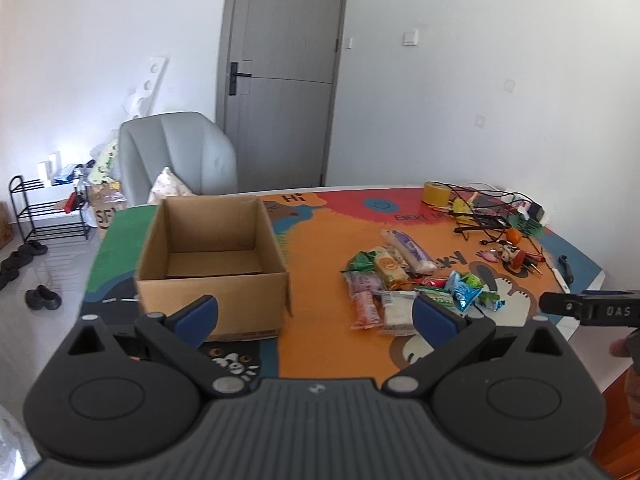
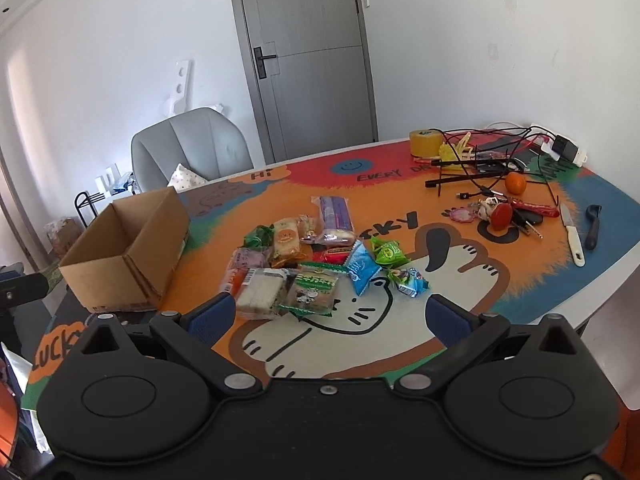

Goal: Organize snacks
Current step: 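Reach the left gripper to the pink-wrapped bar while the right gripper reaches the green biscuit pack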

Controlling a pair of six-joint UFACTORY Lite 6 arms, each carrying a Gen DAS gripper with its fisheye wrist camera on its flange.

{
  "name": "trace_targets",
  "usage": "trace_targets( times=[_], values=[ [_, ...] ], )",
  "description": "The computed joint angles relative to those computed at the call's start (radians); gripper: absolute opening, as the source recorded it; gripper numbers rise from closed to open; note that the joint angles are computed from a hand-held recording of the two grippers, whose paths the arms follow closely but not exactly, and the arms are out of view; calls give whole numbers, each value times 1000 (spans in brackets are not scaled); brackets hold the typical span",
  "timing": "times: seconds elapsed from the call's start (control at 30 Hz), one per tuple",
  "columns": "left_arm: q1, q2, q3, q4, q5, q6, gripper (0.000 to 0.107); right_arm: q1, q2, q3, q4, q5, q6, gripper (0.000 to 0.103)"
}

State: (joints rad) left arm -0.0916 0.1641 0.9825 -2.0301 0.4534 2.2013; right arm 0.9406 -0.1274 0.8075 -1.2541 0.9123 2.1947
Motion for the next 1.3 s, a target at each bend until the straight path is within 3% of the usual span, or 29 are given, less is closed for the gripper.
trace_targets(
  times=[0.2,0.67,0.77,1.03,1.3],
  values=[
    [-49,132,82,-47,27,24,101,-99,8,-68,-85,-132,79,103],
    [-149,379,293,-86,16,0,96,-247,73,-156,-300,-225,293,103],
    [-171,443,361,-77,-4,-17,91,-283,88,-173,-364,-259,351,102],
    [-206,638,582,65,-54,-194,64,-402,156,-195,-609,-315,586,84],
    [-221,826,828,310,-101,-463,52,-502,261,-152,-787,-344,724,80]
  ],
)
